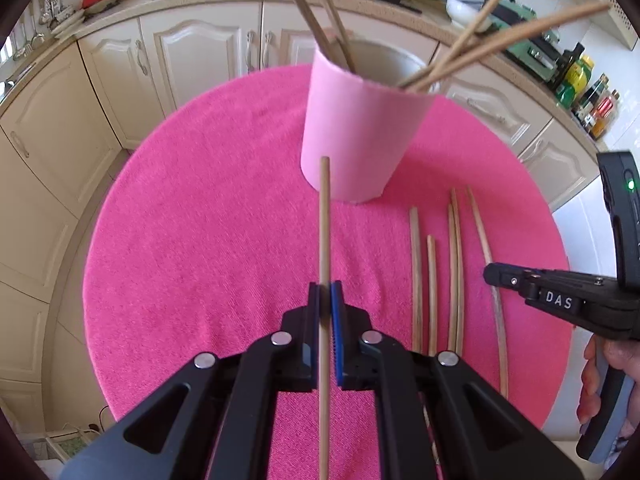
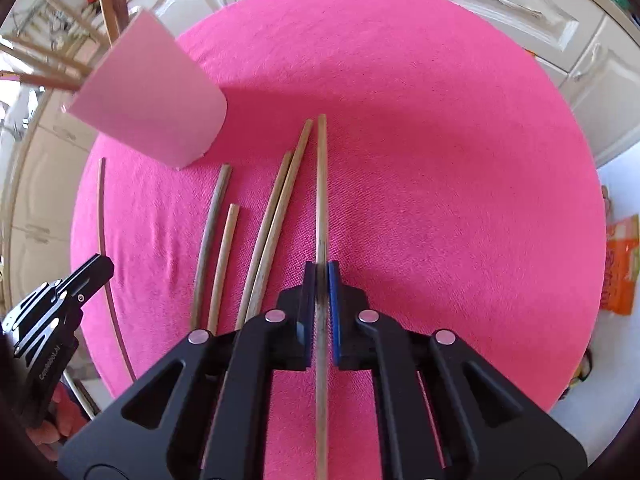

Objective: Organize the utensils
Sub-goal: 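Lower the left tool onto a loose chopstick while the right tool grasps another, then raise the left tool's chopstick upright over the cup while the right tool carries its chopstick there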

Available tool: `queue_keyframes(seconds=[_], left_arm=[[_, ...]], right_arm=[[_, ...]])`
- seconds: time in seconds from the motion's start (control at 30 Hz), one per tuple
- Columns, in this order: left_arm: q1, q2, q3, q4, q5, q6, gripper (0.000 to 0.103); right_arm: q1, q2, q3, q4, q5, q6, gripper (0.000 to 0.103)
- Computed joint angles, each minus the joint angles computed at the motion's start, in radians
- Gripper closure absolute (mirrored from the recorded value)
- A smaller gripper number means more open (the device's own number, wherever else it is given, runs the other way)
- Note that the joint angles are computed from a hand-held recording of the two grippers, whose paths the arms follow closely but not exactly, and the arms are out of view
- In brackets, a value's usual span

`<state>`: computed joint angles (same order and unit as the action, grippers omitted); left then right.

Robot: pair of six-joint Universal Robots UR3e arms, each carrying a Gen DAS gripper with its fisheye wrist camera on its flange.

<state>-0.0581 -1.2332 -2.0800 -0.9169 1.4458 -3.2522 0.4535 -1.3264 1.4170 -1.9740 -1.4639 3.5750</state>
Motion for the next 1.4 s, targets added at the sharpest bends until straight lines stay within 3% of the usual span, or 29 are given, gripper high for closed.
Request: queue_keyframes(seconds=[0.27, 0.5, 0.67, 1.0, 1.4], left_arm=[[0.051, 0.088, -0.017, 0.052, -0.053, 0.009, 0.097], [0.136, 0.242, -0.072, 0.158, -0.174, 0.025, 0.097], [0.108, 0.246, -0.033, 0.241, -0.151, 0.007, 0.097], [0.079, 0.166, 0.063, 0.387, -0.128, -0.038, 0.097], [0.07, 0.039, 0.13, 0.562, -0.091, -0.096, 0.097]], right_arm=[[-0.02, -0.154, 0.117, -0.15, 0.049, 0.054, 0.096], [-0.016, -0.29, 0.174, -0.317, 0.031, 0.06, 0.096], [-0.023, -0.337, 0.212, -0.519, 0.021, 0.067, 0.096], [0.008, -0.212, 0.062, -0.744, 0.017, -0.02, 0.096], [-0.011, -0.048, -0.074, -0.861, 0.069, -0.103, 0.096]])
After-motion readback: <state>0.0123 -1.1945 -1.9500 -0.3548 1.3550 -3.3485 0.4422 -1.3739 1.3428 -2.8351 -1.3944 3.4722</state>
